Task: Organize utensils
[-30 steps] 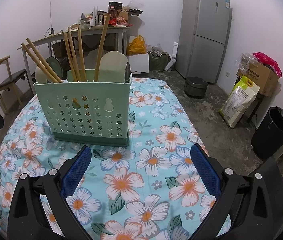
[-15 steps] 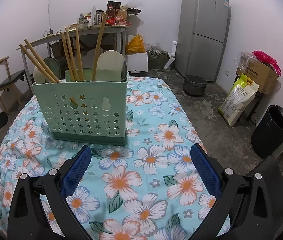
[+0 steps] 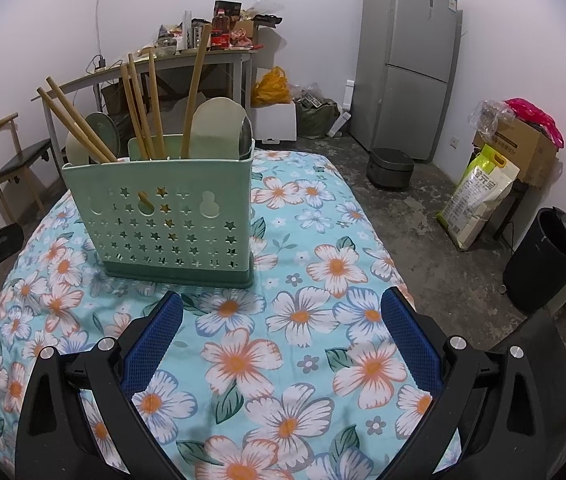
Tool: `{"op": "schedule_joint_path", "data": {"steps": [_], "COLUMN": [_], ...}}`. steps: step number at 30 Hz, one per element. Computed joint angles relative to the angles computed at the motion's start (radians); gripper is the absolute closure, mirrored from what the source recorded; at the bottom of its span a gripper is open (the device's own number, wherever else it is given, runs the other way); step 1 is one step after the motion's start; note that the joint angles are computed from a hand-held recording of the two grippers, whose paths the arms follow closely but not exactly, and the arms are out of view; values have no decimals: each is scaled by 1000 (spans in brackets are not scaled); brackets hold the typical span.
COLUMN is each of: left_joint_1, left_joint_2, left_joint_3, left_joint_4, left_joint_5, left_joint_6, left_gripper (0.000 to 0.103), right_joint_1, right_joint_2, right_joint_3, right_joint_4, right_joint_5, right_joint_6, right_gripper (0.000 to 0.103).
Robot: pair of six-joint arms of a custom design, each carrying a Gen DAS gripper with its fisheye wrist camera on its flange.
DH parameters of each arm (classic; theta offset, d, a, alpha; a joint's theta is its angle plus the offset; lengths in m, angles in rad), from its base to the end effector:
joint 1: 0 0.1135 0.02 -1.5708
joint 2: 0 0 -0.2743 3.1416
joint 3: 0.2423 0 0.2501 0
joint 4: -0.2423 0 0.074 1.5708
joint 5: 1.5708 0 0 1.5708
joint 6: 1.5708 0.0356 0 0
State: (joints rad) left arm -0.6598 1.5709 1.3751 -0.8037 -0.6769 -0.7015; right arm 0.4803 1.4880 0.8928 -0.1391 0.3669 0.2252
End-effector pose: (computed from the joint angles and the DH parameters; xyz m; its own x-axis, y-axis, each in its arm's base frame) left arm 0.2704 -0.1815 0.3138 -0.6434 -0.1376 -0.7531 -0.2684 0.9618 0.0535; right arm 0.2822 0.1326 0.2286 -0.6228 -0.0894 -0.7772 -0.0575 0.9960 -0.0685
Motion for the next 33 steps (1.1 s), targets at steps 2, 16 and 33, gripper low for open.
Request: {"op": "schedule_joint_path", "data": {"steps": [2,16,33], "left_joint_1": [2,7,11], "left_joint_2": [3,-2,-6], "left_joint_3": [3,-8,-6], "left_joint_4": [-2,5,1], "left_joint_5": [3,12,15], "left_joint_6": [-2,-2,2], "left_gripper": [8,8,8], "right_joint_1": [0,1,4], "right_joint_2": [0,8,8], "right_joint_3": [1,8,11], "right_joint_4": [1,2,-2], "right_joint_5": [-1,-5,-8], "right_joint_6": [-1,-5,-3], "right_gripper": [7,7,7]}}
